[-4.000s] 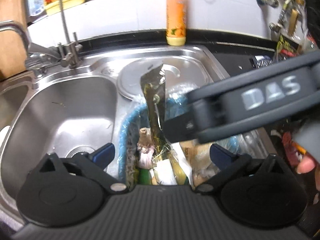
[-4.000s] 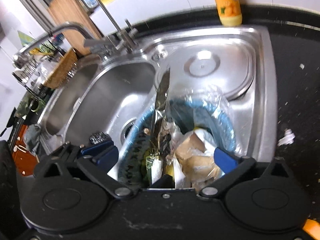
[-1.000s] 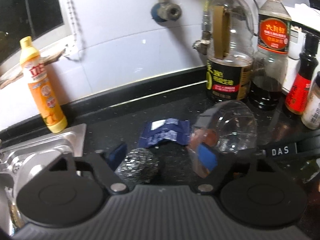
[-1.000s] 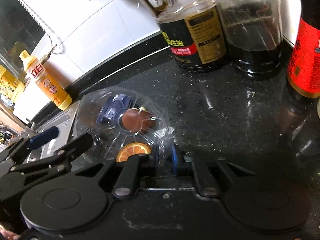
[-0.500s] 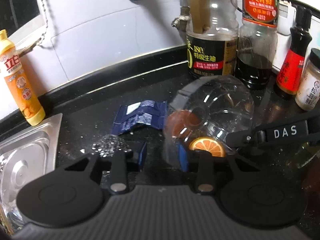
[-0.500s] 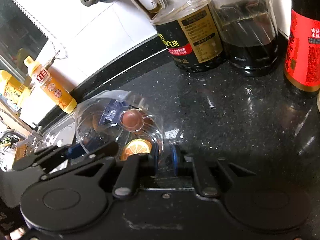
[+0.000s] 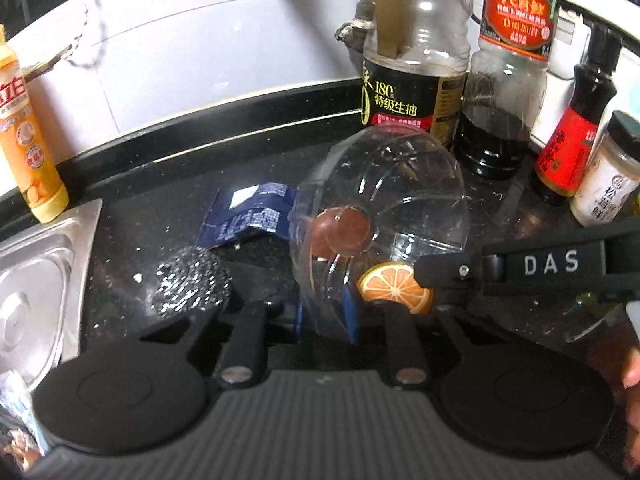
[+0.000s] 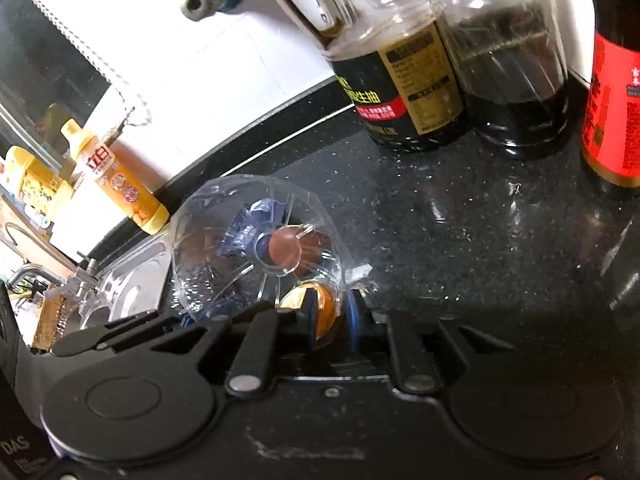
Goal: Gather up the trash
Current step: 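Lift the bowl with the orange slice off the counter, then carry the bowl over the blue bin and open the right gripper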
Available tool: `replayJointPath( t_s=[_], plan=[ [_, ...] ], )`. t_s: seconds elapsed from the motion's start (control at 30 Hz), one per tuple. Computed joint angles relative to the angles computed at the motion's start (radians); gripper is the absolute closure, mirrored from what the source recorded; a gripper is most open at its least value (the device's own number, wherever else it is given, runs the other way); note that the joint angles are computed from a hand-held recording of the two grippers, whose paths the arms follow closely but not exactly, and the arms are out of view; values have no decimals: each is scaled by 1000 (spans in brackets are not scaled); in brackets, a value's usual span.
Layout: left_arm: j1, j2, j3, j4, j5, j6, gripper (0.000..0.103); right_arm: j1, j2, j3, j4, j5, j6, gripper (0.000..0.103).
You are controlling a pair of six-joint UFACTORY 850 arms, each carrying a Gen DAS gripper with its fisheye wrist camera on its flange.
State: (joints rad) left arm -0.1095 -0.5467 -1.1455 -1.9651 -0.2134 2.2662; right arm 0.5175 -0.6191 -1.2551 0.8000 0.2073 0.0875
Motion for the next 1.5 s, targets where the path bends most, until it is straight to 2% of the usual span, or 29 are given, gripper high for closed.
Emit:
replayJointPath(
  t_s=[0.1,0.33,0.57,0.87,1.2,1.37,1.5],
  plan=[
    [9,17,5,144,6,-164,83,13,9,-4,81,-6,-84,87],
    [53,67,49,298,-41,-314,83,55,26,-13,315,-7,-294,87],
    [119,119,101,356,-89,-335,83,118,25,-46,592,21,-540,87],
    [263,188,166,433,-160,-341,83,206,-38,-172,901,48,-835,87],
    [452,190,156,533,-238,-381,83,289,-204,-462,1370,82,-1344,87],
    [536,160,124,592,-244,-413,83,317,-335,-674,1672,119,-1675,87],
    [587,127,95,639,-237,-443,83,333,-469,-891,1920,193,-1950,87]
  ],
)
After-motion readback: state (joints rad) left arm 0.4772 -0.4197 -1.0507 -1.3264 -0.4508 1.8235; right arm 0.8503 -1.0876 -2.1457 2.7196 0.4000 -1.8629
